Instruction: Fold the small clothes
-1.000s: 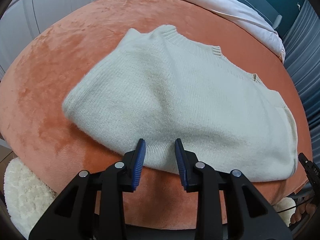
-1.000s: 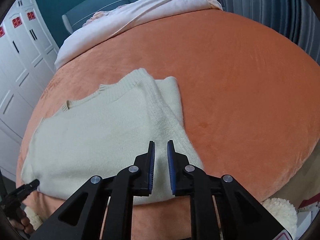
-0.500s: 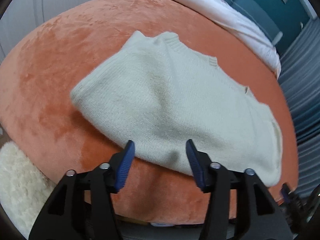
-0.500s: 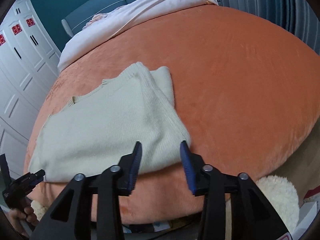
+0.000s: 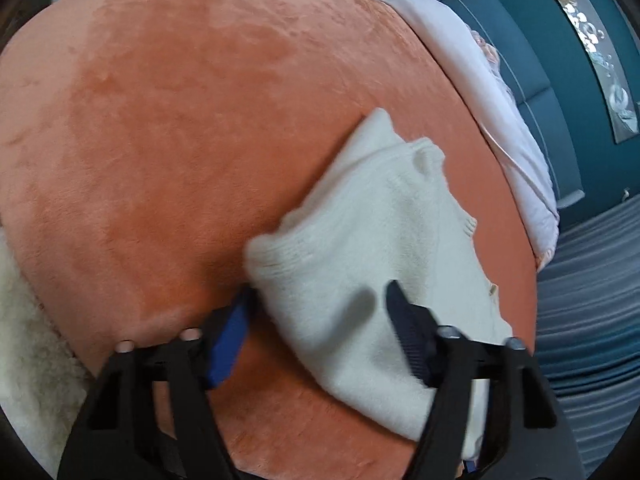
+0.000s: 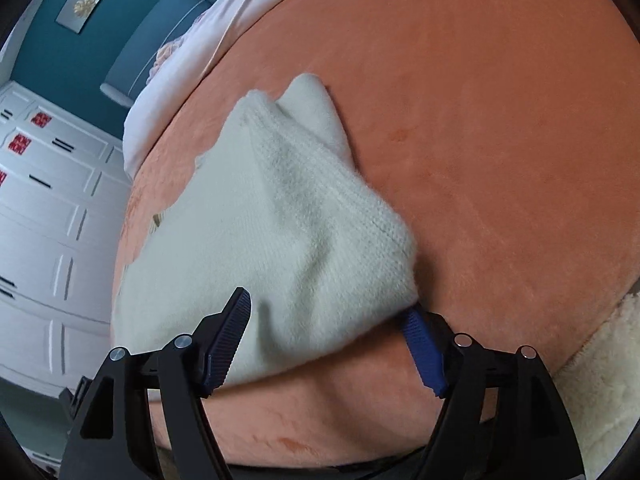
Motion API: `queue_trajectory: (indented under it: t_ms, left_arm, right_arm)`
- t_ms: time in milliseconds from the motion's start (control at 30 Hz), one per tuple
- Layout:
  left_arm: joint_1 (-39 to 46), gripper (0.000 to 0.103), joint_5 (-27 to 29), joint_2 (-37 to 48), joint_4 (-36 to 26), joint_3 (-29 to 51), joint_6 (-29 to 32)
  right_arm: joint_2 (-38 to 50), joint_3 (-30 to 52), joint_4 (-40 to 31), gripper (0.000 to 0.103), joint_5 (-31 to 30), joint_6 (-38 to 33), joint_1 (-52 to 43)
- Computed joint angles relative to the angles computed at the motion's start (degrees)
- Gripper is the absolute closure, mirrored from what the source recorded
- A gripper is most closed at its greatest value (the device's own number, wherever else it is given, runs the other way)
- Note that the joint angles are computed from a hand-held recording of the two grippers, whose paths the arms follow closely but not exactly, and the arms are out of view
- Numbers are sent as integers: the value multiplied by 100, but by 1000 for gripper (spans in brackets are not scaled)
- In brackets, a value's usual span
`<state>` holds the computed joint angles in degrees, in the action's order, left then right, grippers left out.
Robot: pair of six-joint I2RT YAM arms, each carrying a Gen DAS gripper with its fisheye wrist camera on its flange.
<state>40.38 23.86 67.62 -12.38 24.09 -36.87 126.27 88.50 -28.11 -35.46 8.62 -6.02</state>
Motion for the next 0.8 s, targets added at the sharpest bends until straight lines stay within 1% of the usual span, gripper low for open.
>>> queue_trajectory:
  t_ms: [33, 100, 133, 167, 267, 300, 367, 433, 500, 533, 567, 600, 633, 667, 700, 733, 767, 800]
  left_arm:
    - [-74, 82, 30, 198, -224, 236, 103]
    - [-60, 92, 57, 86, -507, 409, 119]
    - [25, 93, 132, -58, -678, 454, 179]
    - [117, 93, 224, -228, -879, 506, 264]
    - [485, 94, 499, -784, -1798, 681, 734]
    - [660, 94, 613, -1000, -2198, 695, 974]
    - [1053, 94, 794, -1363, -2980, 645, 1526]
    - [1311, 94, 761, -1665, -3506, 475, 2008]
    - [1290, 93, 515, -2036, -3763, 218, 2199]
    - [1155, 92, 333, -2253, -3800, 121, 2191]
    - [921, 90, 33, -2523, -3850, 112, 2059]
    - [722, 88, -173, -2746, -3936, 174, 1941]
    - [515, 84, -382, -2924, -4020, 323, 1828]
    - [340, 78, -555, -2996, -4002, 448, 1728]
    - [79, 57, -830, -3058, -3947, 638, 1570]
    - [-159, 37, -1091, -3068, -3809, 786, 1452]
    - [-506, 33, -1426, -3001, -3534, 921, 1336]
    - [-769, 31, -1659, -2789, -3267, 1026, 1335]
  right_arm:
    - [36, 128, -73, 61, 3, 67, 20]
    - [-25, 251, -138, 80, -178, 134, -17]
    - [-164, 200, -90, 87, -292, 107, -61]
    - [-315, 162, -137, 88, -289, 11, -82]
    - [-857, -128, -424, 90, -255, -421, -203]
    - [-1050, -294, -528, 90, -215, -613, -264]
    - [-1346, -604, -822, 90, -104, -1077, -463]
    - [-1551, -972, -1058, 89, 157, -1587, -627]
    - [-1580, -1261, -1152, 86, 501, -2047, -673]
    - [-1587, -1364, -1130, 80, 738, -2155, -684]
    - [-1618, -1419, -1094, 78, 843, -2121, -733]
    - [-1664, -1426, -1064, 77, 706, -2033, -846]
    - [-1704, -1411, -1014, 71, 568, -1990, -982]
    - [-1889, -1491, -767, 67, 633, -1857, -1040]
    - [-2090, -1570, -488, 59, 773, -1786, -1026]
    - [-2244, -1589, -254, 48, 854, -1810, -977]
    - [-2273, -1494, -133, 44, 863, -1869, -911]
    - [-2247, -1366, -61, 39, 863, -1910, -821]
